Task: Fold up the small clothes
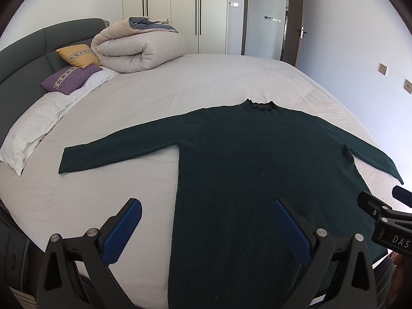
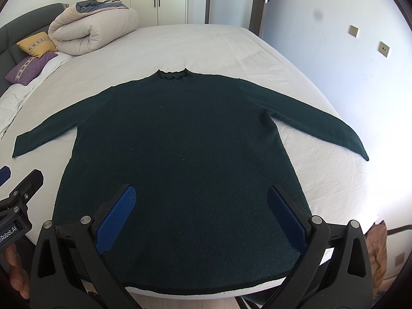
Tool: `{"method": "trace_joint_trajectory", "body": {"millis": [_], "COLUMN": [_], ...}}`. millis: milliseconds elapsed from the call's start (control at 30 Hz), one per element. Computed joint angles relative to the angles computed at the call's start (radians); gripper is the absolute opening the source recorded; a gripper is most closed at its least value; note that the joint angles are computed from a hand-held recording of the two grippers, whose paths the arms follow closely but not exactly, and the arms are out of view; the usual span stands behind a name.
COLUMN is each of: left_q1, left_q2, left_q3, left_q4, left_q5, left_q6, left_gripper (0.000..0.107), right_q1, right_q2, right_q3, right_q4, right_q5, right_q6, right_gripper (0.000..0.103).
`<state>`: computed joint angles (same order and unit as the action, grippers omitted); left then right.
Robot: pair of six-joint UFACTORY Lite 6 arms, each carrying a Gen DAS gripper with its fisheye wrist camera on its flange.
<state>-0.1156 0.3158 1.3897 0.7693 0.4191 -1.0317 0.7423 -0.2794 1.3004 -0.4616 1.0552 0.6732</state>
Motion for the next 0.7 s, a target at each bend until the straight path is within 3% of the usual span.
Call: {"method": "trace_joint_trajectory", "body": {"millis": [700], "left_q1": [0.009], "left_q2": [0.031], "left_q3": [0.016], "left_q4": [-0.055], "left_q5": [-0.019], "left_q6": [0.040], "left_gripper": [0.103], "right_q1": [0.007], "right_q2": [-0.002], "right_q3": [-0.023], "right_q4": [-0.004], "right_q5": [-0.011], "right_q6": [0.015], "right_gripper": [0.103]}}
